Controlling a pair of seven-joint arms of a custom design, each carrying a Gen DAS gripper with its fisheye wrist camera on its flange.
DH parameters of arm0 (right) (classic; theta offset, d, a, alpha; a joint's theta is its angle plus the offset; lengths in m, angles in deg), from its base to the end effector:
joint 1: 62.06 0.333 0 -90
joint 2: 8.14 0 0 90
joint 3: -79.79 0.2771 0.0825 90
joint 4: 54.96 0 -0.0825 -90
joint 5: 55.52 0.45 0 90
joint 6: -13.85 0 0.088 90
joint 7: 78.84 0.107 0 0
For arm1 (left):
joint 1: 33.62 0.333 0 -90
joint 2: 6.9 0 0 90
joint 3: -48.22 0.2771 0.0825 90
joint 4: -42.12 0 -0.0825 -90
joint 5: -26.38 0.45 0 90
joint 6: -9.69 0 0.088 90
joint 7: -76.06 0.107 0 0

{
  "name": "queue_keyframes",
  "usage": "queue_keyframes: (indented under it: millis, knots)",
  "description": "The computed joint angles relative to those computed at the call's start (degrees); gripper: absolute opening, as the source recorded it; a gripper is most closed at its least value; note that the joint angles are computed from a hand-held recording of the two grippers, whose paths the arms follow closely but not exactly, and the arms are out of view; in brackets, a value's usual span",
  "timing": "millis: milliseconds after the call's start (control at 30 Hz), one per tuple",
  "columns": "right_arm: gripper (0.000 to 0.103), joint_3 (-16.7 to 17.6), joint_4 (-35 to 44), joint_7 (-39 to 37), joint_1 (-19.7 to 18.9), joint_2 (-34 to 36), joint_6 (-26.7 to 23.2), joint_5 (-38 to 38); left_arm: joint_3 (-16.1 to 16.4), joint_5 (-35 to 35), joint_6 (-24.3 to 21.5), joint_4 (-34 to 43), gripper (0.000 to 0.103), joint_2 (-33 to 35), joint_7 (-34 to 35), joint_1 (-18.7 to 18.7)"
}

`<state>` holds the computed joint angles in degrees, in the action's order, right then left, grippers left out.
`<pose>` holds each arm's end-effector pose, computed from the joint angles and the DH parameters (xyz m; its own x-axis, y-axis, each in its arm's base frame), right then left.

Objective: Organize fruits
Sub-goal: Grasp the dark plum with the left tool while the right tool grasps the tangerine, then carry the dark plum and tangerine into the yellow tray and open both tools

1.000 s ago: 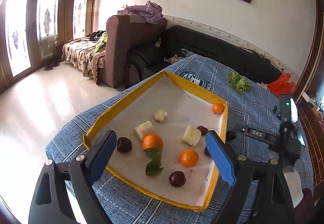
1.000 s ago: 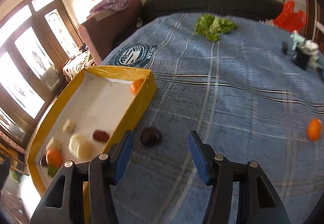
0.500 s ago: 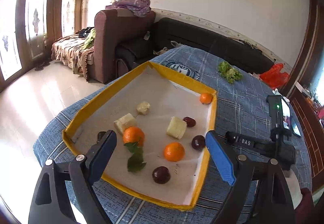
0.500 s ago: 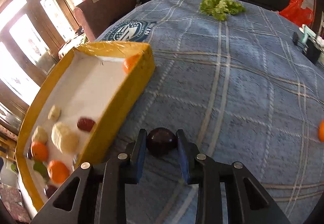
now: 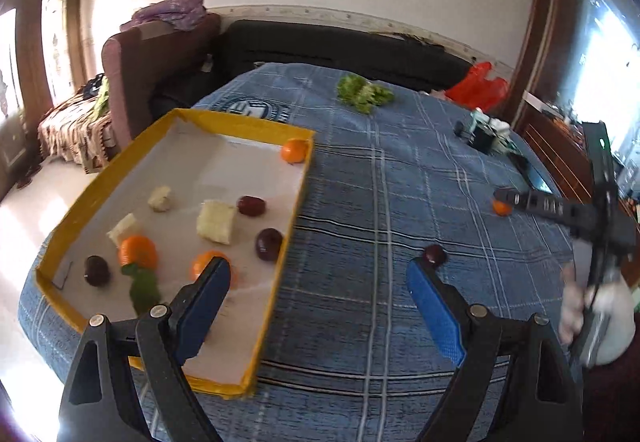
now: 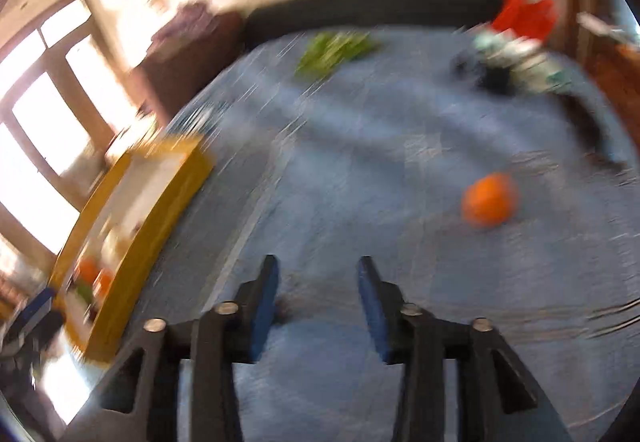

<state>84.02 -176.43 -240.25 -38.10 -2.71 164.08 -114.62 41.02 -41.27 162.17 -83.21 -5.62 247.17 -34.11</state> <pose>0.5496 0.3170 0.3247 -0.4450 -0.8513 -0.2780 -0.5875 0.5119 -0.6268 0.6124 -0.0560 0.3340 -0.5918 -0.7968 0.1219 -0.5945 0.3294 -0.7335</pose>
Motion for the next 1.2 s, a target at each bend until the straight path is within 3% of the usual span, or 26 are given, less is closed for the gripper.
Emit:
queue_keyframes:
  millis: [133, 267, 367, 533, 633, 900, 967, 1033, 1067, 1200]
  knots:
    - [0.055, -0.97, -3.97, 4.89, -2.28, -3.36, -3.44, -2.37, -0.58, 2.92, -0.98, -0.5, 0.089, 0.18, -1.02, -0.74]
    - [0.055, -1.48, -3.02, 4.84, -4.63, -0.96, -2.83, -1.27, -1.17, 5.39, -2.7, -0.3, 0.086, 1.03, -1.65, -1.3]
    - [0.054, -2.38, -1.96, 4.46, -5.27, 1.4, -0.36, -1.1, -1.76, 7.97, -2.97, -0.1, 0.076, 1.68, -2.61, -1.87]
    - [0.054, -3.56, 0.39, -0.16, -4.57, 5.09, 1.47, 1.92, -3.06, 11.97, -4.3, 2.98, 0.076, 5.02, -6.61, -2.57]
    - [0.041, -4.36, 0.35, -1.55, -3.92, 5.13, 1.53, 2.7, -4.4, 15.28, -2.49, 4.75, 0.076, 7.53, -8.68, -3.3]
    - [0.041, -4.92, -2.23, 3.98, -3.64, 2.61, 2.85, -1.46, -7.67, 22.24, -0.5, 8.44, 0.075, 12.69, -10.49, -3.33]
    - [0.041, -4.62, -2.15, 4.62, -3.77, 2.46, 2.62, -2.25, -8.14, 24.46, -0.18, 9.11, 0.067, 13.78, -11.28, -3.39]
    - [0.041, -4.34, -2.14, 5.43, -3.77, 2.24, 2.24, -3.26, -8.4, 26.89, -0.2, 9.48, 0.033, 14.56, -12.32, -3.45]
    - [0.041, -4.21, -2.11, 5.71, -3.79, 2.14, 2.1, -3.68, -9.12, 26.28, 1.63, 8.89, 0.027, 14.38, -11.14, -3.1]
    - [0.041, -3.78, -1.74, 6.9, -3.8, 2.12, 2.15, -5.4, -9.75, 25.74, 0.88, 8.82, 0.027, 13.99, -12.24, -1.92]
